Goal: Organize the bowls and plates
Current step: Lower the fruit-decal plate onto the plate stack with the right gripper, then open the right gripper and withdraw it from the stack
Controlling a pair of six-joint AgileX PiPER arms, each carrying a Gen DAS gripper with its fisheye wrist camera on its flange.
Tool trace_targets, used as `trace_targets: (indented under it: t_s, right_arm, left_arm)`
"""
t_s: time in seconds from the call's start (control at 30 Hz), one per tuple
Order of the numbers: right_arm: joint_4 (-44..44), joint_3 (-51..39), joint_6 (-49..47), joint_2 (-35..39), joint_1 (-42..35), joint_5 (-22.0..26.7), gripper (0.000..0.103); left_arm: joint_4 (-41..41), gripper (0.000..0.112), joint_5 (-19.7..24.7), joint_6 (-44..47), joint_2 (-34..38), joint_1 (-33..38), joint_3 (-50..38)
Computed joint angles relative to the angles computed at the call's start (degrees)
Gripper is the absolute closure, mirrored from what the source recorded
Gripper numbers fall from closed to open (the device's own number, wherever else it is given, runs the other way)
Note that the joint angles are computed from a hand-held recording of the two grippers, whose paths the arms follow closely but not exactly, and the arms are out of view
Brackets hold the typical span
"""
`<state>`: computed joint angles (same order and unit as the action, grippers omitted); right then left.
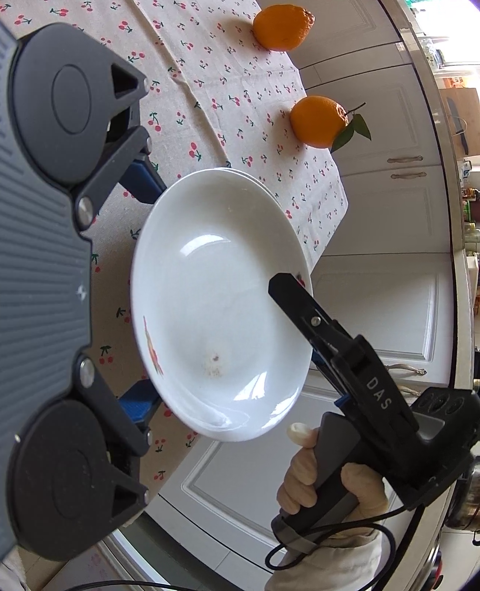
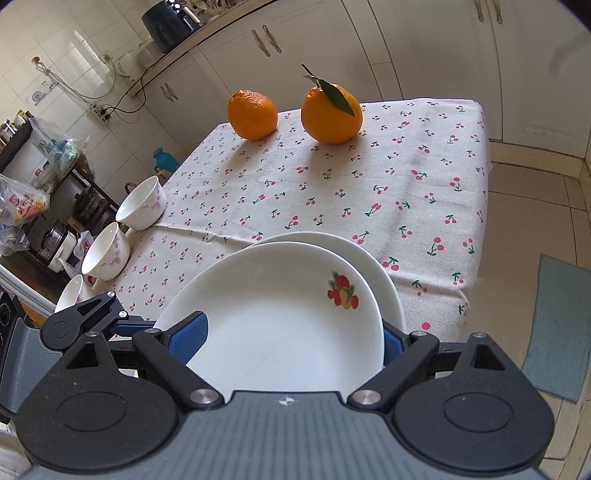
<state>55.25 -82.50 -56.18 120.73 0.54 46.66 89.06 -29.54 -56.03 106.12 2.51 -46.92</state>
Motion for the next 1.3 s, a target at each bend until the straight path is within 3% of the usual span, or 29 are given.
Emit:
trace_targets:
  t_s: [0.87,1.3]
  right_arm:
    - [-7.01,3.08,4.99,-4.45,1.12,-3.55,0.007]
    - [-20.1,4.48,14.99,-7.08,4.89,-8.19,0.007]
  left_arm:
    - [1.06,0.01,-1.7,0.12,2.0,1.0,-1.91]
    - [-0.66,0.011,-1.81,1.82,1.26,1.42,-1.05]
